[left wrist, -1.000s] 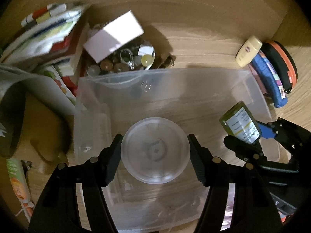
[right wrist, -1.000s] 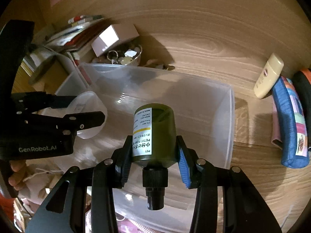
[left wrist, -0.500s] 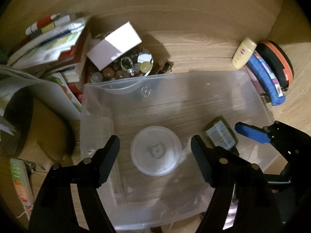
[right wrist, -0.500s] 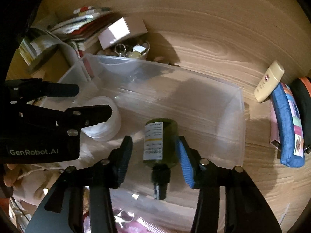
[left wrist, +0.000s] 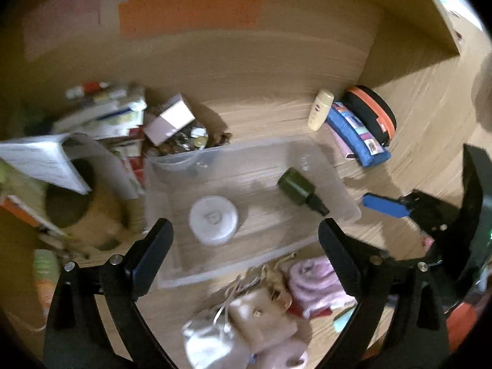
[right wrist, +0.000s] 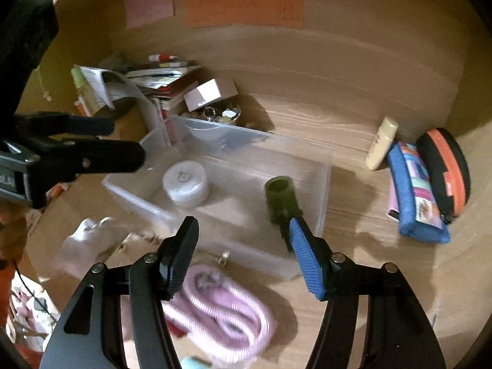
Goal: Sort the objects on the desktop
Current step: 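Open the left tool over the clear box while the right tool releases the green bottle inside, then withdraw both tools from the clear box toward the remaining items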
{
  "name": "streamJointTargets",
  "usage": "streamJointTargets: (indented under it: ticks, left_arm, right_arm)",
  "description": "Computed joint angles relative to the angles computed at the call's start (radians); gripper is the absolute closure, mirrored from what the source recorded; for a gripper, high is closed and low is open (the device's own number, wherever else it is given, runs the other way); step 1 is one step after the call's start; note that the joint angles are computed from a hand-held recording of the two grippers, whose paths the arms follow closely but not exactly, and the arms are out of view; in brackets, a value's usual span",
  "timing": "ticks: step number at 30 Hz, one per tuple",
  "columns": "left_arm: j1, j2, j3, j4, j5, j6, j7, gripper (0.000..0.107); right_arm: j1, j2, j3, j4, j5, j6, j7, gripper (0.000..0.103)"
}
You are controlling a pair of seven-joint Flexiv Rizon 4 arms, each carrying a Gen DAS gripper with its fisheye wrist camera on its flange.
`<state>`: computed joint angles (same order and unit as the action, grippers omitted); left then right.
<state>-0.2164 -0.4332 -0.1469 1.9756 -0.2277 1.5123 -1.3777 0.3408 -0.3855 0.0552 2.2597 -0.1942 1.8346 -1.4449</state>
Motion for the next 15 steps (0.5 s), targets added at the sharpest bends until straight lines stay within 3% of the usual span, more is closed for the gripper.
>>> streamJointTargets:
  ticks: [4, 6, 8, 11, 15]
  left_arm:
    - [-0.125, 0.062, 0.154, 0.044, 0.095, -0.012, -0.099, 0.011]
    - [-0.147, 0.092, 0.188, 0.077, 0.137, -0.015, -0.146, 0.011]
    - [-0.127, 0.12, 0.173, 0.118, 0.153, -0.011, -0.157, 0.011]
    - [-0.056, 0.159, 0.093, 0.21, 0.126, 0.053, -0.116, 0.011]
    - [-0.095, 0.192, 0.149, 0.266, 0.17, 0.101, -0.159, 0.011]
  right_arm:
    - [-0.03, 0.05, 0.024, 0.063, 0.012, 0.045, -0.004, 0.045]
    - [0.004, 0.07, -0.007, 0.09, 0.04, 0.065, -0.02, 0.045]
    - [0.062, 0.089, -0.055, 0.121, 0.087, 0.09, -0.054, 0.045]
    - [0.141, 0.11, -0.111, 0.153, 0.165, 0.097, -0.114, 0.044]
    - [0.179, 0.129, -0.136, 0.175, 0.22, 0.063, -0.141, 0.043]
